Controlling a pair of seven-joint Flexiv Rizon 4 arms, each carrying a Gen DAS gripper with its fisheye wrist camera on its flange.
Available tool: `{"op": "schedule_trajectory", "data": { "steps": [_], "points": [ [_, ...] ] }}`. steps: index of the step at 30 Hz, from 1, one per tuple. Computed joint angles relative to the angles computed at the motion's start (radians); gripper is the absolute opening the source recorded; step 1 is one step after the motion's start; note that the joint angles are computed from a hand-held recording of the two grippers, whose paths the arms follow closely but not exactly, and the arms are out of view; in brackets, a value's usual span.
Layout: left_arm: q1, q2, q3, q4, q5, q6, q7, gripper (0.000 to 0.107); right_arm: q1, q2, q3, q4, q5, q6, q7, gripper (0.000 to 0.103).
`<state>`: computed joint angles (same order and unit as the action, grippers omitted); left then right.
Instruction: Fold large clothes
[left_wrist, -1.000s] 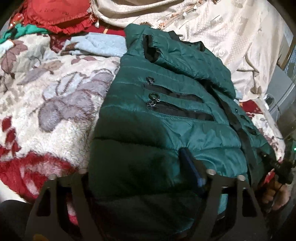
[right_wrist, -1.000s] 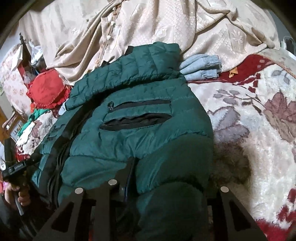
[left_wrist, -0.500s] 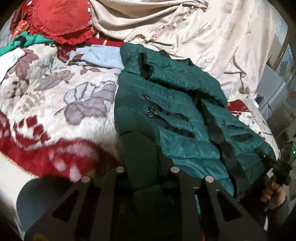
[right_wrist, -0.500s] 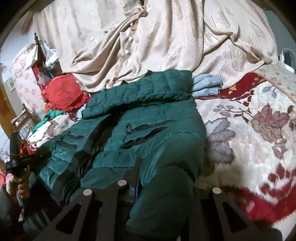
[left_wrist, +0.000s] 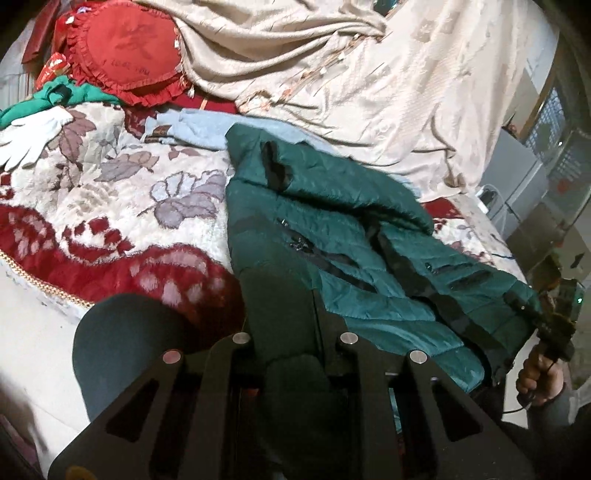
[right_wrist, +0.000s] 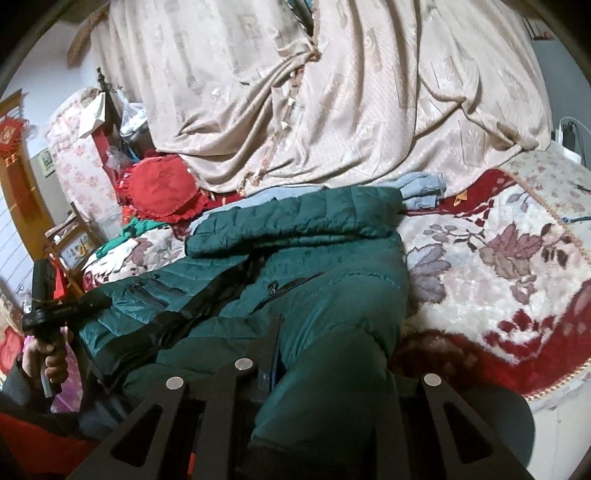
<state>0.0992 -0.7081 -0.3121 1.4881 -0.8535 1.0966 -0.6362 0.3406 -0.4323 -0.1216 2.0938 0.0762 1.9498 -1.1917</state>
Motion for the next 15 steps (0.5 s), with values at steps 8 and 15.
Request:
{"op": "schedule_trajectory", "data": {
  "steps": [8, 15],
  "points": [
    [-0.005, 0.049, -0.026, 0.013, -0.103, 0.033, 0.042, 0.014, -0.109, 0.016, 0.094, -0.001, -0.041, 0.057, 0.026, 0.018],
    [-0.032, -0.033, -0.070, -0.122, -0.151, 0.143, -0.001, 0.014, -0.090, -0.044, 0.029, -0.141, -0.026, 0.038, 0.066, 0.018]
  ]
}}
